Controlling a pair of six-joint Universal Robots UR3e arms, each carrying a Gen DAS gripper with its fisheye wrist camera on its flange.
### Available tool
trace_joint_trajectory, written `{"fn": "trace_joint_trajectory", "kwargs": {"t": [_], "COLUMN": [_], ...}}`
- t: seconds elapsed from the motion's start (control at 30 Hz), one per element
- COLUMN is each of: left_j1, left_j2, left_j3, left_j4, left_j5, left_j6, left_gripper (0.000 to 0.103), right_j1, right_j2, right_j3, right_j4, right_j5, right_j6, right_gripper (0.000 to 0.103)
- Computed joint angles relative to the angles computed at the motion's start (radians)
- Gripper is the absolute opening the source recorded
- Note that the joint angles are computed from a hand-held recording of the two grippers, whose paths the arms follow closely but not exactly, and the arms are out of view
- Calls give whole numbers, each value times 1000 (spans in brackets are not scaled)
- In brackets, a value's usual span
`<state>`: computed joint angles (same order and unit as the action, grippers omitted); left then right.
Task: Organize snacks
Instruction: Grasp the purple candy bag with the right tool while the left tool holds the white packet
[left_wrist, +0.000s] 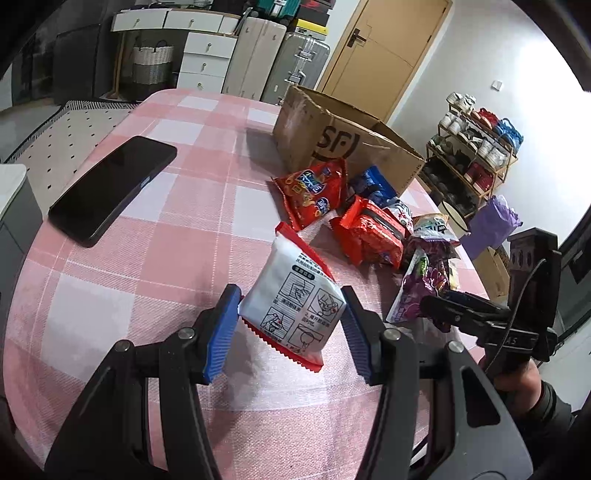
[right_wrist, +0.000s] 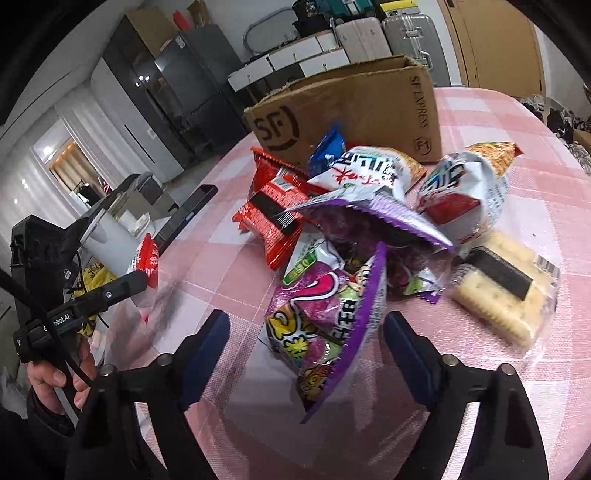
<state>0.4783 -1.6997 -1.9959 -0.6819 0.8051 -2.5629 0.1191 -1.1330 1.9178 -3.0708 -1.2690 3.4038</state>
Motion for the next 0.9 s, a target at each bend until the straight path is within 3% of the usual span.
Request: {"fn": "trace_joint_trajectory", "kwargs": {"t": [0.13, 0.3, 0.5, 0.9], "left_j1": [10, 14, 20, 18], "left_j2": [3, 7, 25, 62], "left_j3": [1, -1, -12, -23], "left_j4": [-11, -22, -27, -53], "left_j5": [-12, -15, -12, -11], "left_j6": [7, 13, 15, 12], "left_gripper": [52, 52, 52, 52], "right_j1": [19, 26, 40, 35], "right_j2": [23, 43, 44, -18], "right_j3": [-45, -81, -68, 16], "right_j4": [30, 67, 43, -16], "right_j5": [-32, -43, -70, -56], "right_j6": [17, 24, 29, 20], "right_gripper": [83, 62, 51, 45]}}
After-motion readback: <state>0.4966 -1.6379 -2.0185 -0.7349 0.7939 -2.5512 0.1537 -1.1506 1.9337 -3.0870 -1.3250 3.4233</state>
